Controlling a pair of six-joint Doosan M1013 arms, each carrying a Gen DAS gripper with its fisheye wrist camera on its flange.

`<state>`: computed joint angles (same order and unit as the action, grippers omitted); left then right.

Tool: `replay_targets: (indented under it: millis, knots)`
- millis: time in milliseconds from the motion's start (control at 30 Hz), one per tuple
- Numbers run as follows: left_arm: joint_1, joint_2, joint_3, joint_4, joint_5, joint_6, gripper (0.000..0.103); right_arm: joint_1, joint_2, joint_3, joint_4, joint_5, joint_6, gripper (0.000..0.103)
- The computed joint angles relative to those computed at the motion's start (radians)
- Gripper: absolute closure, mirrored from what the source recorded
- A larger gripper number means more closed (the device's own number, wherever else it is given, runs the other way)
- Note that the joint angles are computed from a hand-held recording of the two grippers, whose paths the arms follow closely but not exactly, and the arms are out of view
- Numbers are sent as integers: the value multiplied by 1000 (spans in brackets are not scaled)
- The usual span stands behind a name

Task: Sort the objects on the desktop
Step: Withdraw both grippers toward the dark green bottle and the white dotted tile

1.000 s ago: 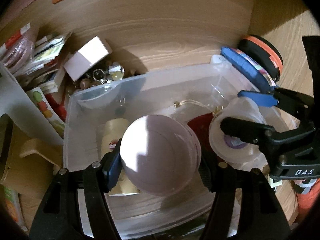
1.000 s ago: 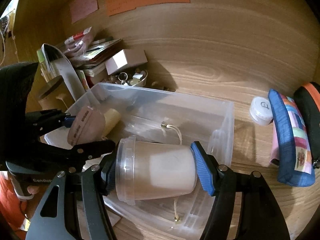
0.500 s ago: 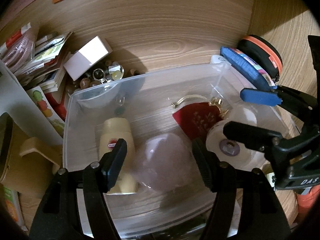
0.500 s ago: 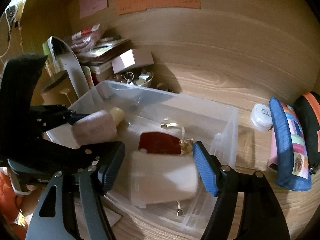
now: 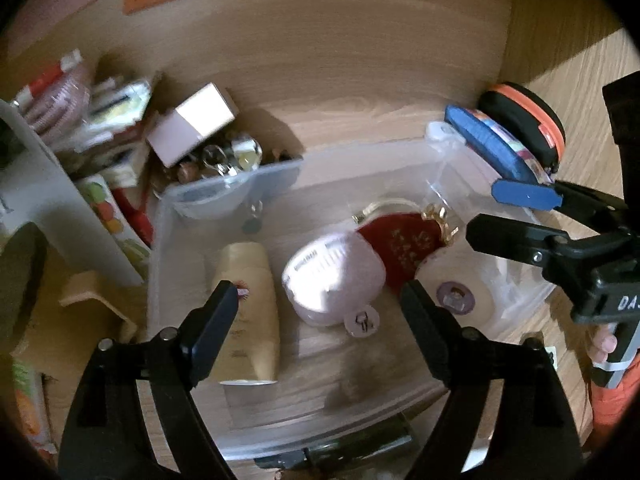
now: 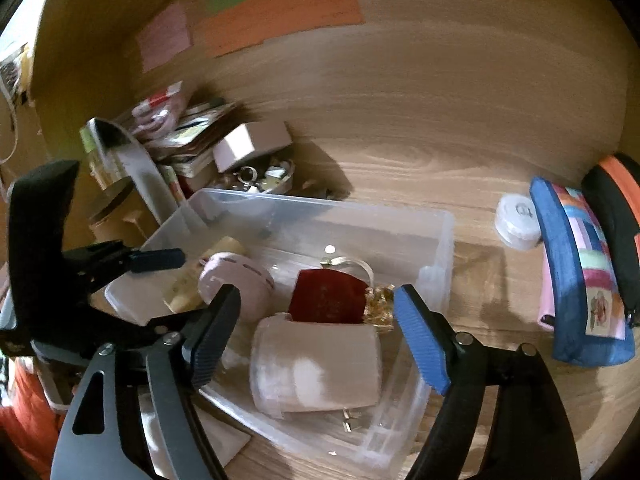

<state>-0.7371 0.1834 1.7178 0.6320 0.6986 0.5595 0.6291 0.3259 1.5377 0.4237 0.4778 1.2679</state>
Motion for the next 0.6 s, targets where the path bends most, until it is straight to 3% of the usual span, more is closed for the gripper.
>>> replay_targets:
  millis: [267,333,600]
  knots:
    - [-39,-40,17,143,31,-96,11,7,-49,32,-33,-49,45,26]
    - [-45,-49,21,161,37,-107,11,14,-65,45,-60,-66,62,21]
    - [-87,-109,63,261,87,-209,9,46,-140,117,-301,-155,267,20]
